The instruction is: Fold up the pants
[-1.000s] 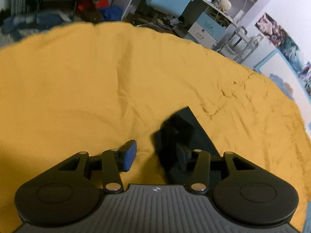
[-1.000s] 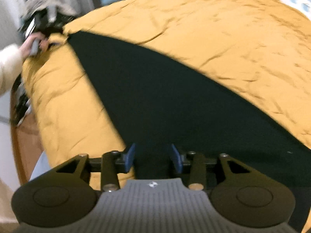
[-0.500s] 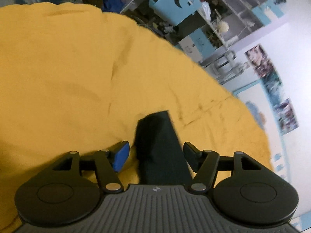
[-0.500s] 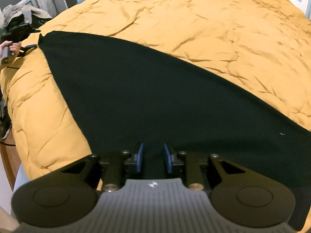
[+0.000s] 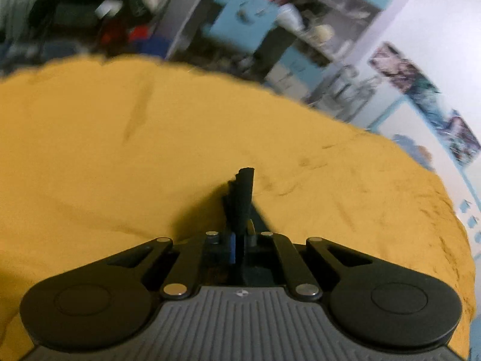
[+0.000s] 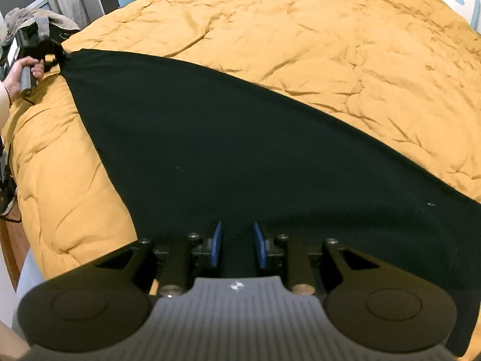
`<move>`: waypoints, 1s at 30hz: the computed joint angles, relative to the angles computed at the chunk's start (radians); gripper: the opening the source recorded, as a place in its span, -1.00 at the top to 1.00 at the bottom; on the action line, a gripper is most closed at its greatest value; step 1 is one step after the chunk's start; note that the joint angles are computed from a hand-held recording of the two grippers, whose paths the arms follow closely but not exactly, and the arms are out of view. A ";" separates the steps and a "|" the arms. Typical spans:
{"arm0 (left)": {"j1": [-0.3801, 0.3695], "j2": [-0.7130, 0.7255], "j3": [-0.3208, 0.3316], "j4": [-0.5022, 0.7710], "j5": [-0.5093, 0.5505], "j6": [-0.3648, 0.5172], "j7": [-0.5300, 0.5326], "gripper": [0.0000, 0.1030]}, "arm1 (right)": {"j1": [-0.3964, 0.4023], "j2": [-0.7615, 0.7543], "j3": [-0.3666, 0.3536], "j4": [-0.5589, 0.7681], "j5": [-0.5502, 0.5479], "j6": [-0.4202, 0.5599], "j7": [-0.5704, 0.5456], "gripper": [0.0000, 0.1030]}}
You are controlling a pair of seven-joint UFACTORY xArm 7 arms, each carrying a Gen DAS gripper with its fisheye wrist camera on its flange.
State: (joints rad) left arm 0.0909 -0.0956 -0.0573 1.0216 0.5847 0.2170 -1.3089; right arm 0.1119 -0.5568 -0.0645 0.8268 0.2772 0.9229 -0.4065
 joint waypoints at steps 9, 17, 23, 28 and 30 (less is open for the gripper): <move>-0.082 -0.065 -0.196 0.183 0.312 0.147 -0.082 0.93 | -0.049 -0.087 -0.052 -0.044 0.013 0.006 0.030 0.60; -0.324 0.081 -0.325 0.438 0.491 0.418 -0.050 0.93 | -0.105 -0.159 -0.118 -0.064 0.015 0.051 0.028 0.59; -0.539 0.268 -0.376 0.572 0.618 0.574 0.068 0.93 | -0.127 -0.208 -0.168 -0.081 0.044 0.078 -0.005 0.59; -0.663 0.368 -0.384 0.548 0.575 0.593 0.223 0.93 | -0.148 -0.253 -0.192 -0.101 0.060 0.112 -0.015 0.59; -0.698 0.385 -0.381 0.515 0.537 0.607 0.271 0.93 | -0.157 -0.273 -0.200 -0.111 0.061 0.135 -0.018 0.58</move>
State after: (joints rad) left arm -0.6067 0.2897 -0.4380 1.5370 1.1221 0.8237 -1.0384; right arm -0.0452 -0.8293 -0.2649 0.7154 0.3386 1.0578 -0.4241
